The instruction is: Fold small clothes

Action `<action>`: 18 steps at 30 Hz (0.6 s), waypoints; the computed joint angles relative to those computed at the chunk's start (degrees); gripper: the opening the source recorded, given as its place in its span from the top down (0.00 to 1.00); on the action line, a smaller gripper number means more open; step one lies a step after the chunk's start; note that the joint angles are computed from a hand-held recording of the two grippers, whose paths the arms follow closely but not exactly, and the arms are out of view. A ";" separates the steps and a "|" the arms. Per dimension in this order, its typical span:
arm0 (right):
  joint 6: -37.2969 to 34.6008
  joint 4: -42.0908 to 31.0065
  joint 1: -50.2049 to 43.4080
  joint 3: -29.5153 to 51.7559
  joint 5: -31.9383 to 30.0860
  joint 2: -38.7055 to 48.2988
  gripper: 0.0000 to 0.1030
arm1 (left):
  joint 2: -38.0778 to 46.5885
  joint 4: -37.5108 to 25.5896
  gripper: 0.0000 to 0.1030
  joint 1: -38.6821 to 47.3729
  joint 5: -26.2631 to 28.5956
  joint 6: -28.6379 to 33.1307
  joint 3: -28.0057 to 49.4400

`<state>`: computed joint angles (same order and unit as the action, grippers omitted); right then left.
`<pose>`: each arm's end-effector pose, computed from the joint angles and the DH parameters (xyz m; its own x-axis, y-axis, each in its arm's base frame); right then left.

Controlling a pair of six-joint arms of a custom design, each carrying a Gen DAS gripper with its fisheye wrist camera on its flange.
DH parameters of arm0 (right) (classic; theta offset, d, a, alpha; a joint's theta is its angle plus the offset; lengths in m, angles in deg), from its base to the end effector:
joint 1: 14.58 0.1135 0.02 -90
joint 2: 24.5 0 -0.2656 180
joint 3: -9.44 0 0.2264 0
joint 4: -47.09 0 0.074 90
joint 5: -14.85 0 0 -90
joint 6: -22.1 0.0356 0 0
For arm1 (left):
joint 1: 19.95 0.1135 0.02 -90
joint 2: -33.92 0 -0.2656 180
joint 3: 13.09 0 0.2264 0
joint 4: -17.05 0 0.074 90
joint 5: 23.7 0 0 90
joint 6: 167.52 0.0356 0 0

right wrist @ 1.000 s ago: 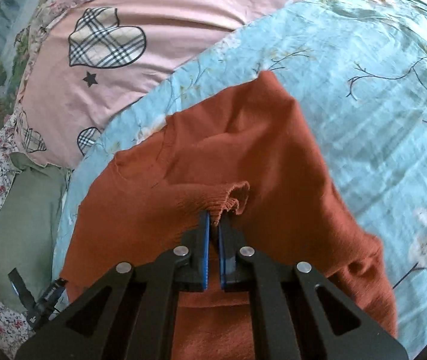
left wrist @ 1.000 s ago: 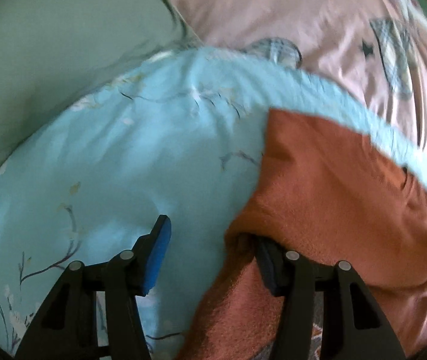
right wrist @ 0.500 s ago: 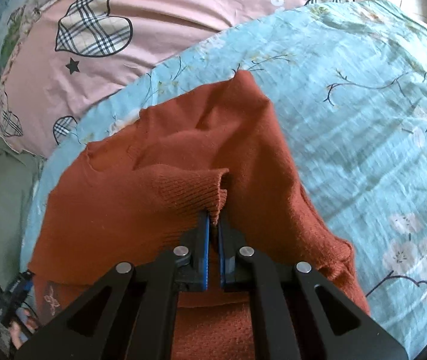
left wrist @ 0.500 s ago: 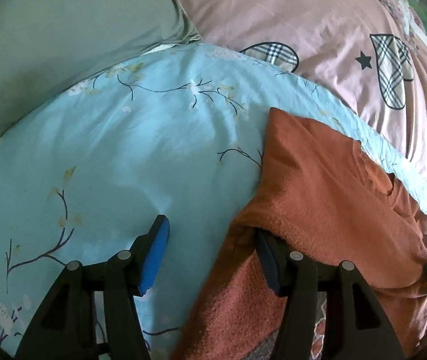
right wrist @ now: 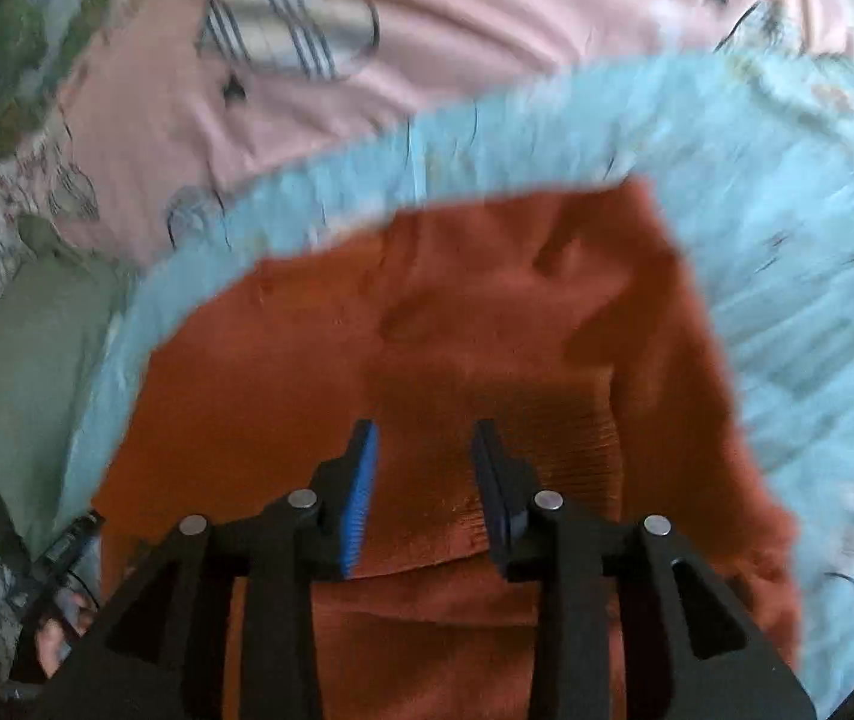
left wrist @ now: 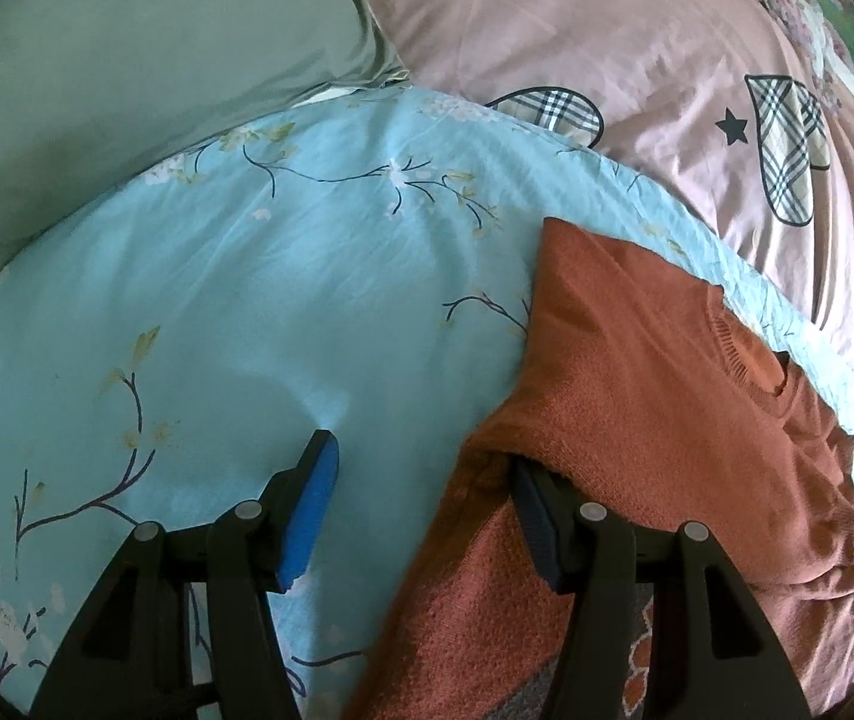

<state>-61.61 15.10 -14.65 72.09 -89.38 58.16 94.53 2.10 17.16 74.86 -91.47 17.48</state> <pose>0.2656 0.0084 0.2139 -0.7997 0.1072 -0.5907 -0.0629 0.9636 0.2600 0.1331 0.0940 0.1544 -0.4236 -0.6194 -0.6610 -0.6335 0.7241 -0.2726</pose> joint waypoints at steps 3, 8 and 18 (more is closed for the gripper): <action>1.54 2.77 -4.74 -2.93 -2.26 -0.88 0.85 | 1.30 0.27 0.42 1.40 1.70 0.39 0.35; 0.37 -2.03 -13.74 -6.99 -7.07 -12.45 0.71 | 1.72 -1.32 0.41 1.18 1.58 0.69 1.33; -17.66 -26.02 -25.50 -6.77 -23.08 -28.17 0.58 | -21.19 -29.51 0.39 0.88 4.18 9.21 2.87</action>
<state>-79.27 -10.92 -40.15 65.32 -112.46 29.99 73.33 -27.42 18.04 79.04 -82.26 20.35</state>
